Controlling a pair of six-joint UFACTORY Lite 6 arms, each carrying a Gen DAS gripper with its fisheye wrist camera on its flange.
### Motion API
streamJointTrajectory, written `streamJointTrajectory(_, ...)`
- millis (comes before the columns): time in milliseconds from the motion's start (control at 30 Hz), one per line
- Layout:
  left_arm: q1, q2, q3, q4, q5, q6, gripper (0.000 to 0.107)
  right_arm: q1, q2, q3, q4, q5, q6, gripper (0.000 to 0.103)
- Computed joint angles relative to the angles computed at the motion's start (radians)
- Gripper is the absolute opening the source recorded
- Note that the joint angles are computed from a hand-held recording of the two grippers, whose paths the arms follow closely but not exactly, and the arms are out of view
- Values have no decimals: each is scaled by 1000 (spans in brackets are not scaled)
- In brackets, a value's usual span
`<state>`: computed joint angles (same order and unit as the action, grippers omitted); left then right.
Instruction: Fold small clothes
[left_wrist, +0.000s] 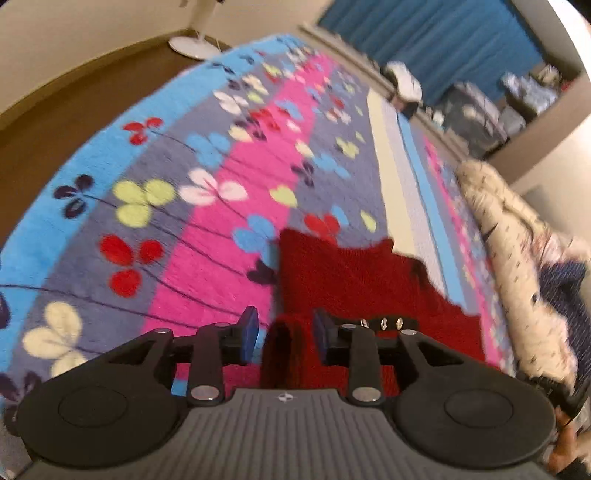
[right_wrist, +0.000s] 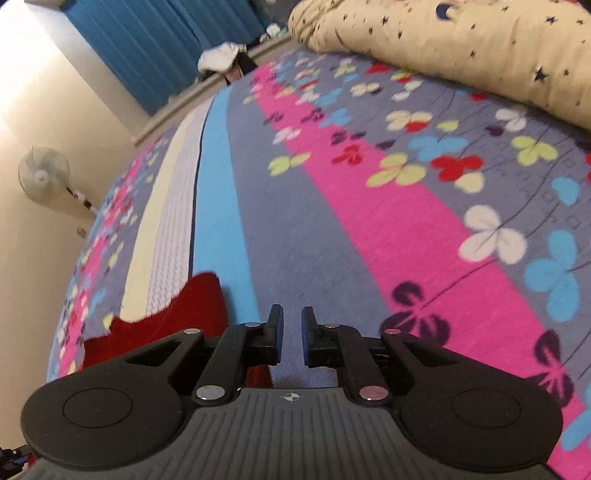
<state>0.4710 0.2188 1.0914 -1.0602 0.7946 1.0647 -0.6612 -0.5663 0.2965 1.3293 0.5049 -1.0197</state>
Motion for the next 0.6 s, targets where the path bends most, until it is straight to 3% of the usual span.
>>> streamJointTrajectory(67,47,-8,-2,4,27,31,35,-90,-23,-21,-13,71,-70,10)
streamJointTrajectory(200,66,-35,-26,101,16,81,56,-263,-23,-48,-101,203,-205,11)
streamJointTrajectory(267,42,-48,-57,151,-15,116,60,-289,-13,-55,-147,221,-257,11)
streamJointTrajectory(433,-45,-91,-144,230,-121,191,62,-180,-71,-109,-236,137,-285,12)
streamJointTrajectory(600,-94,-104,-163,183,-126,264,62,26,-114,-129,-210,90,-289,12)
